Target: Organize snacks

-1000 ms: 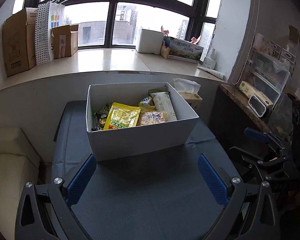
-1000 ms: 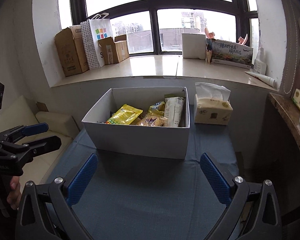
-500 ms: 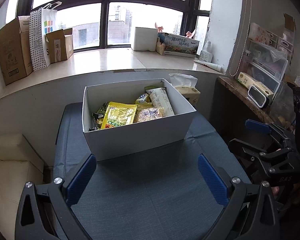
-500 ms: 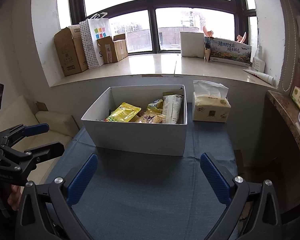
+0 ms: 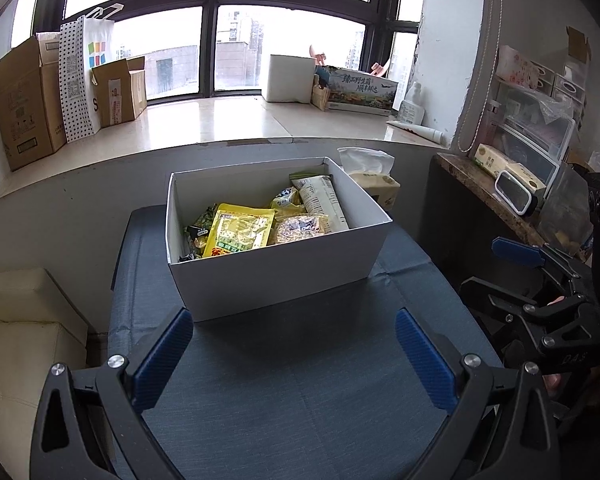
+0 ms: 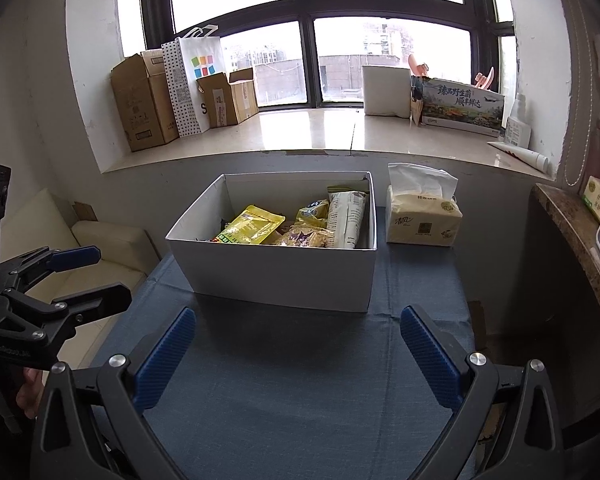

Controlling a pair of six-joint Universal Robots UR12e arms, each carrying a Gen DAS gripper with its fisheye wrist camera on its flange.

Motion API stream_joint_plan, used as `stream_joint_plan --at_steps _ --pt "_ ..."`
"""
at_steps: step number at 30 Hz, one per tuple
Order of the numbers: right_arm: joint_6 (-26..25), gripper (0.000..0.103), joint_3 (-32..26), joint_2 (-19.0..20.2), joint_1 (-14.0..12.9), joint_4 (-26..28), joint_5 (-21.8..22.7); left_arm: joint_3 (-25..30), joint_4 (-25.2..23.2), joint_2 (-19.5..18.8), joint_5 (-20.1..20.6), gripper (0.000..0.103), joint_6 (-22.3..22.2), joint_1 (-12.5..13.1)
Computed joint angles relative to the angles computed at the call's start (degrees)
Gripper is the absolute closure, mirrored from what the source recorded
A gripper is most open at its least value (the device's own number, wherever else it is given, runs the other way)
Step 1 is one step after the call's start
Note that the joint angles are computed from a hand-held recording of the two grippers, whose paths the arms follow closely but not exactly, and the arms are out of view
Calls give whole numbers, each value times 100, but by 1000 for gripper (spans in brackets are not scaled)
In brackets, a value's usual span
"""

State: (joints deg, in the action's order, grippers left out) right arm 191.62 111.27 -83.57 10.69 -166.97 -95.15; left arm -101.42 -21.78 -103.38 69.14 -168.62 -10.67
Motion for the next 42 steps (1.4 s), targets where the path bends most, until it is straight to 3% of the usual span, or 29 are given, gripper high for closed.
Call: stream_joint_plan --at_steps 42 --pt "37 0 30 -41 36 21 -8 -18 -110 1 -47 0 1 6"
